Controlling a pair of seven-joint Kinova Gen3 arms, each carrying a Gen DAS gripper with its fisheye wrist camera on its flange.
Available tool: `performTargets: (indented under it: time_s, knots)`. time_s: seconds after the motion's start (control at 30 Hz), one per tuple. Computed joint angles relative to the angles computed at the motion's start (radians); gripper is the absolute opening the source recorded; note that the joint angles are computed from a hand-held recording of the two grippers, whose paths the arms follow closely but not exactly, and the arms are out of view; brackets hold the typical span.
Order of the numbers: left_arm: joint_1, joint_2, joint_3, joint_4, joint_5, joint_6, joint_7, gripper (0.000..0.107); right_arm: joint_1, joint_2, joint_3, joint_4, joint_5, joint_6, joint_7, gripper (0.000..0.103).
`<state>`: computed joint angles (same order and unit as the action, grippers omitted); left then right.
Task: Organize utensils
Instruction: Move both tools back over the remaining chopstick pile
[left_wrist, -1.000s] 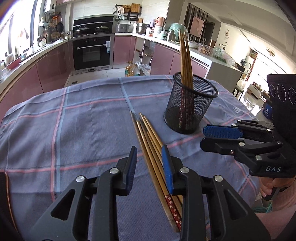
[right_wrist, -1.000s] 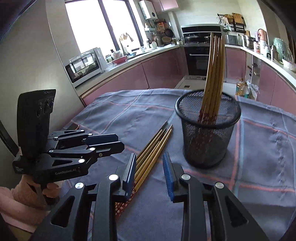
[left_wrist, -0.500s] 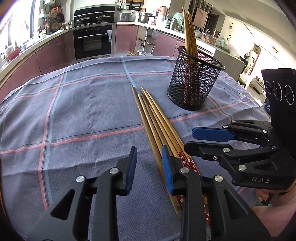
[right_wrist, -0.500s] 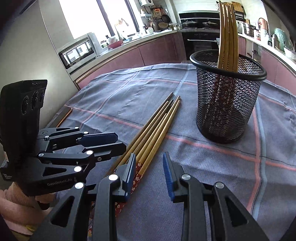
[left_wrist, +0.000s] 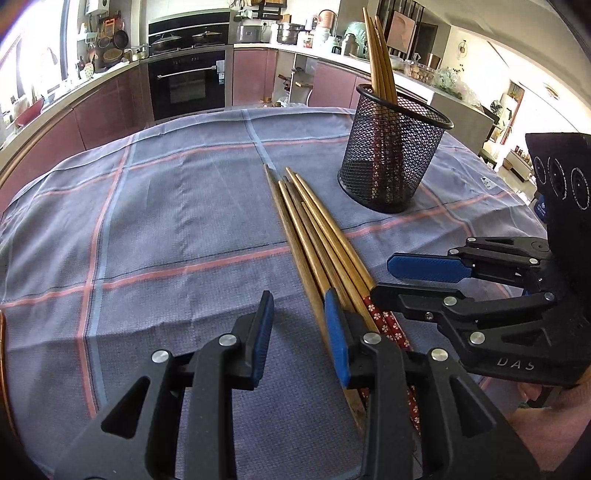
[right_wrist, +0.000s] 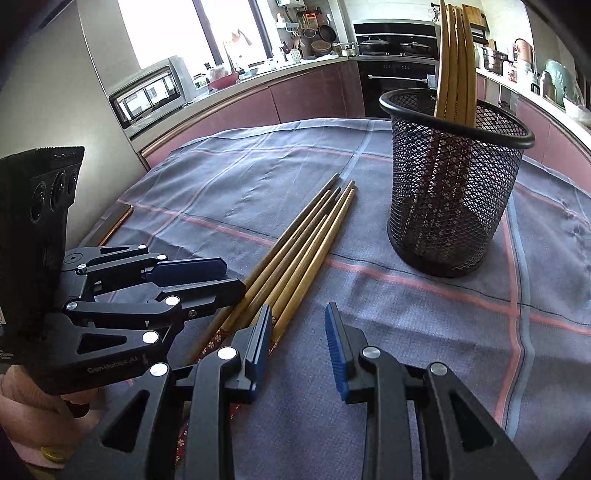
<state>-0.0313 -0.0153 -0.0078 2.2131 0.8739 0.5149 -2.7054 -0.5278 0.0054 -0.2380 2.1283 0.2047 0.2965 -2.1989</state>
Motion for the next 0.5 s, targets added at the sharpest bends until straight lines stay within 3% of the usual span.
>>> performTargets:
  time_s: [0.5]
  knots:
    - [0.006, -0.001, 0.002, -0.004, -0.051, -0.019, 0.058, 0.033, -0.004, 0.005, -0.002, -0.022, 0.073, 0.054, -0.072, 0.027]
